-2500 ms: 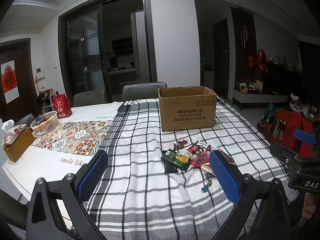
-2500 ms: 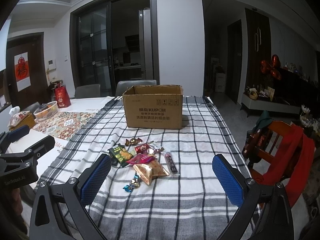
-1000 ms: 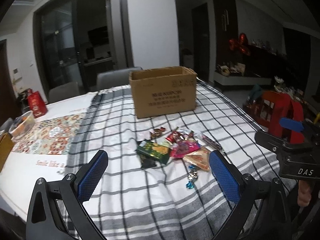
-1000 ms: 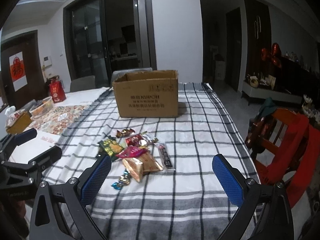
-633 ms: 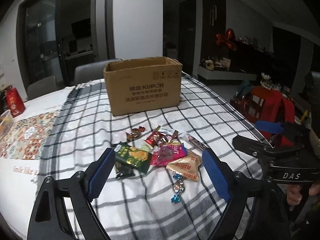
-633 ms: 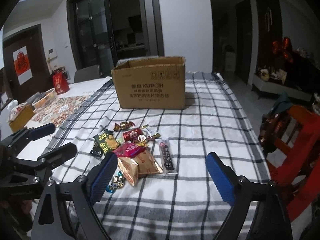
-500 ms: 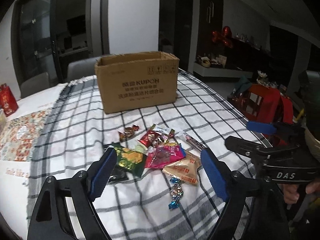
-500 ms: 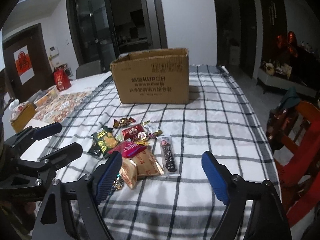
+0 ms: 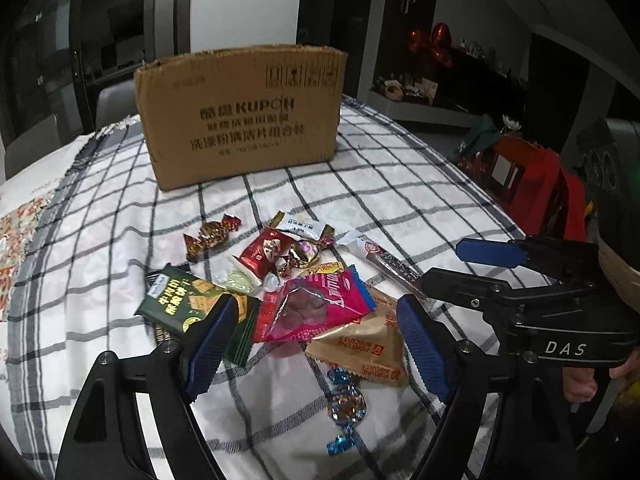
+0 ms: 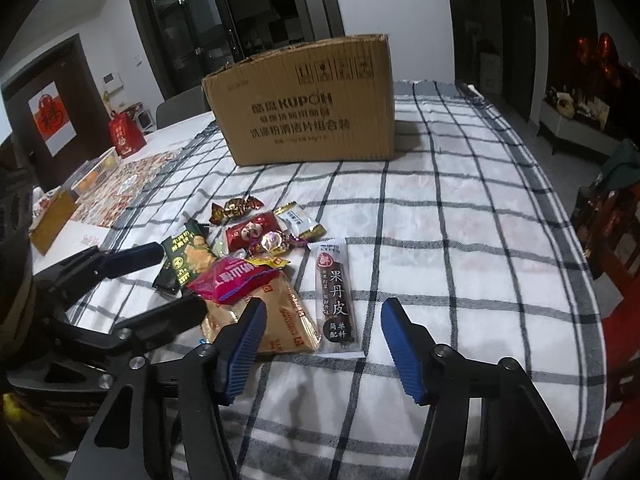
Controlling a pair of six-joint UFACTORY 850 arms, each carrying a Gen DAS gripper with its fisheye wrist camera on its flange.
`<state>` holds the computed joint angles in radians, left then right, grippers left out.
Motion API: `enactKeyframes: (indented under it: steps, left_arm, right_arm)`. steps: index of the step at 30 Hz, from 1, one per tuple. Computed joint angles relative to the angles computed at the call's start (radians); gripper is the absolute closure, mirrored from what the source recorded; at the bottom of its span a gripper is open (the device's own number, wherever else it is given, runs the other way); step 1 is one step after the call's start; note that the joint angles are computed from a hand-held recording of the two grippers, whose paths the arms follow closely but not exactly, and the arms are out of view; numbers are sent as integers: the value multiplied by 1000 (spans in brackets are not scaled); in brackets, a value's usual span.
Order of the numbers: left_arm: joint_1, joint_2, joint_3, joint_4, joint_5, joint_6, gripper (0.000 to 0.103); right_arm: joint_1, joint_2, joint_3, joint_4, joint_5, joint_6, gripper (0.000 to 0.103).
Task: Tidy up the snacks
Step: 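Reach the left tool to the pink candy bag while the right tool reaches the dark fruit-leather stick, then close the left tool on the pink bag while the right tool grasps the fruit-leather stick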
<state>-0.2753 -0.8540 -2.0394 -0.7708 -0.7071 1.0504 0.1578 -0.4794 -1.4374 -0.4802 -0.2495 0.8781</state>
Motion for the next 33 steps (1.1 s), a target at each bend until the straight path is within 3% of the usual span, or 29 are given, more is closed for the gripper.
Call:
enactKeyframes:
  steps: [9, 15, 27, 33]
  left_arm:
    - [-5, -97, -138, 69, -80, -117, 29]
    - [7, -176, -266, 50, -210, -185, 39]
    - [18, -247, -375, 42, -300, -287, 48]
    - [4, -301, -475, 111, -337, -384, 39]
  right_arm:
    - [-24, -64, -66, 312, 2, -315, 54]
    - [-27, -96, -101, 420, -23, -434, 59]
    - [-22, -142, -161, 323, -74, -352, 65]
    - [-23, -155, -175, 304, -95, -326, 71]
